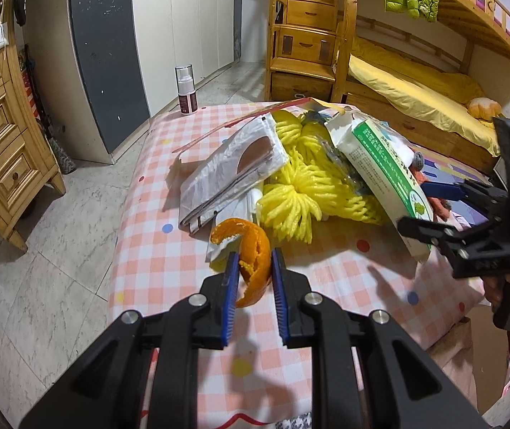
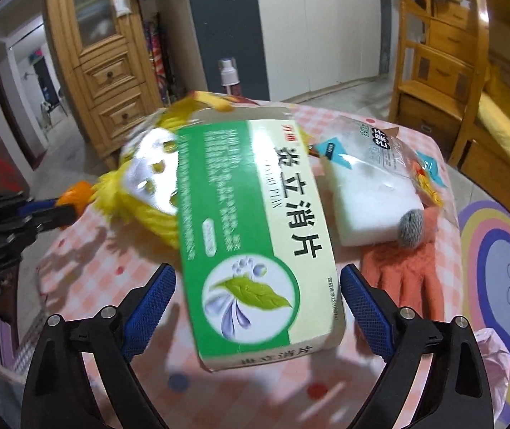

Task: Collect trash
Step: 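Lift the orange peel and green medicine box and carry both toward the pink trash bin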

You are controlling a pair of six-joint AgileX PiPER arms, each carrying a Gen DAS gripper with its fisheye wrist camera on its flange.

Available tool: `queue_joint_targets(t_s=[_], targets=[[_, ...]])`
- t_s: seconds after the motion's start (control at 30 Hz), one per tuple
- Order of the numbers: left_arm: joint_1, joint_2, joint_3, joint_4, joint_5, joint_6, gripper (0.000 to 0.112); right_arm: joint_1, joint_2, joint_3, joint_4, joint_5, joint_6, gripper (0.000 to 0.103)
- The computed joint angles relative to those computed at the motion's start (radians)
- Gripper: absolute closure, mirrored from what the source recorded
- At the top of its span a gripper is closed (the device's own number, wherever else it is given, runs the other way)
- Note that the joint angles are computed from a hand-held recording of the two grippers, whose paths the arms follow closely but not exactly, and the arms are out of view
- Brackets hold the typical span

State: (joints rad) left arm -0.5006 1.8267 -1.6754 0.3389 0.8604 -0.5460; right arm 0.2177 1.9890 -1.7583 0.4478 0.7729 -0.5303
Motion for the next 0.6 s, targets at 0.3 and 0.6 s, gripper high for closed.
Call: queue_joint_targets(t_s=[0.3,0.6], targets=[[-0.042,-0.055,0.061,0.038,-0.005,-0.039,0.095,0.034,-0.137,0.17,-0.052,-0.115,0.112,0.024],[-0.12,-0.085,0.052,0.058,-0.034,-0.026,0.095,0.078,-0.34,0.315,-0.268,-0.135,0.346,0.025]])
